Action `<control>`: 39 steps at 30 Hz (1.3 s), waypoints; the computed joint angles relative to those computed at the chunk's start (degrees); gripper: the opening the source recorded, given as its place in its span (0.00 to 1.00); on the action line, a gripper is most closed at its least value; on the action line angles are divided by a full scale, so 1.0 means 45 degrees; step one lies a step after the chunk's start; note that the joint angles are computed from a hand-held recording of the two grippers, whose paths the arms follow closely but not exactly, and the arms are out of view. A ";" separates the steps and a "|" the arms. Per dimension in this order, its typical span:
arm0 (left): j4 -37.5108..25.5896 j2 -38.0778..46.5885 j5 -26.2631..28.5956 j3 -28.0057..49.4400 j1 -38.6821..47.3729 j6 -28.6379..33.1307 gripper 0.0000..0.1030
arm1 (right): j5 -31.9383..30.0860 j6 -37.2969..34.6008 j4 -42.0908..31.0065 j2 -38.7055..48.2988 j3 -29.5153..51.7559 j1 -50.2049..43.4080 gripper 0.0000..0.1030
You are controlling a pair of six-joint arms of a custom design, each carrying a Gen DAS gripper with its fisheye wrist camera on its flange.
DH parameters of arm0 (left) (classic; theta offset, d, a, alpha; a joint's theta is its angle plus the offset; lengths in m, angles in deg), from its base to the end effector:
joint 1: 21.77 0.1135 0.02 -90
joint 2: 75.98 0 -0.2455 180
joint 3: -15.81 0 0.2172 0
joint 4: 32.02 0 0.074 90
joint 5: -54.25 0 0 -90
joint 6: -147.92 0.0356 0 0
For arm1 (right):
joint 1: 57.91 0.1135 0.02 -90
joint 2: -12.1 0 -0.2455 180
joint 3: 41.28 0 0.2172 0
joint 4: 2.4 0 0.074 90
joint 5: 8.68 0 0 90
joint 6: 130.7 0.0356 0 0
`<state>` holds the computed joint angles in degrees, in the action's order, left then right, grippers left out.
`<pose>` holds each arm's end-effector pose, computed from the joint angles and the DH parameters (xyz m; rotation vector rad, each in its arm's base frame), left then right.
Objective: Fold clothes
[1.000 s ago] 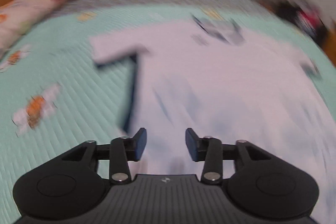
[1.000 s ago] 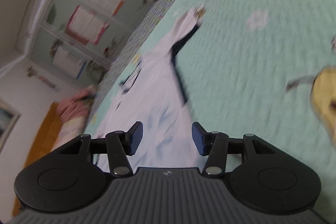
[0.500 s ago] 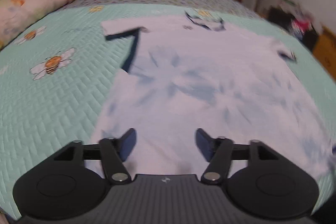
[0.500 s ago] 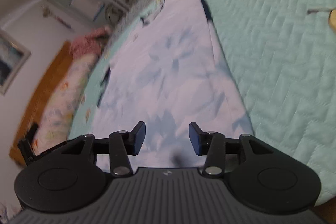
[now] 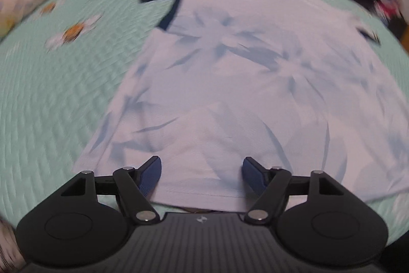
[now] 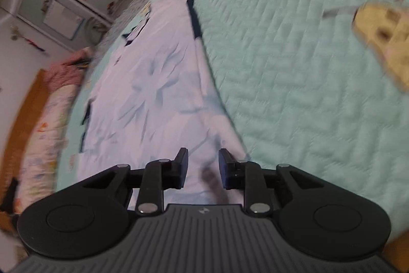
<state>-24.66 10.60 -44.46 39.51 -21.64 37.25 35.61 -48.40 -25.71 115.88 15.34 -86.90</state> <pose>0.1662 0.0058 0.0752 -0.5141 2.4710 0.0495 0.2391 -0.1033 0.0995 0.2778 2.4395 0.8471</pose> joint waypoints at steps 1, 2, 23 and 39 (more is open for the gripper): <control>-0.1226 -0.0817 0.0331 0.0242 0.0564 -0.0165 0.70 | -0.0010 -0.0026 -0.0036 -0.0300 0.0020 0.0037 0.35; -0.2743 -0.1652 0.0564 0.0652 0.1156 -0.0431 0.70 | 0.0165 -0.0023 -0.0416 -0.0710 0.0163 0.0129 0.44; -0.2145 1.0043 0.5311 1.4589 0.6878 -0.4948 0.75 | -0.1046 0.6944 0.0536 1.0984 1.7576 0.9789 0.72; -0.5362 1.5101 0.6526 2.3355 0.7165 -0.6446 0.80 | 0.3311 0.3486 -0.3796 1.1772 2.2080 1.1567 0.71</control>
<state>-48.79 78.55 -15.10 144.61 10.61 8.24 50.51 -32.72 -42.79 168.86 114.71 -34.85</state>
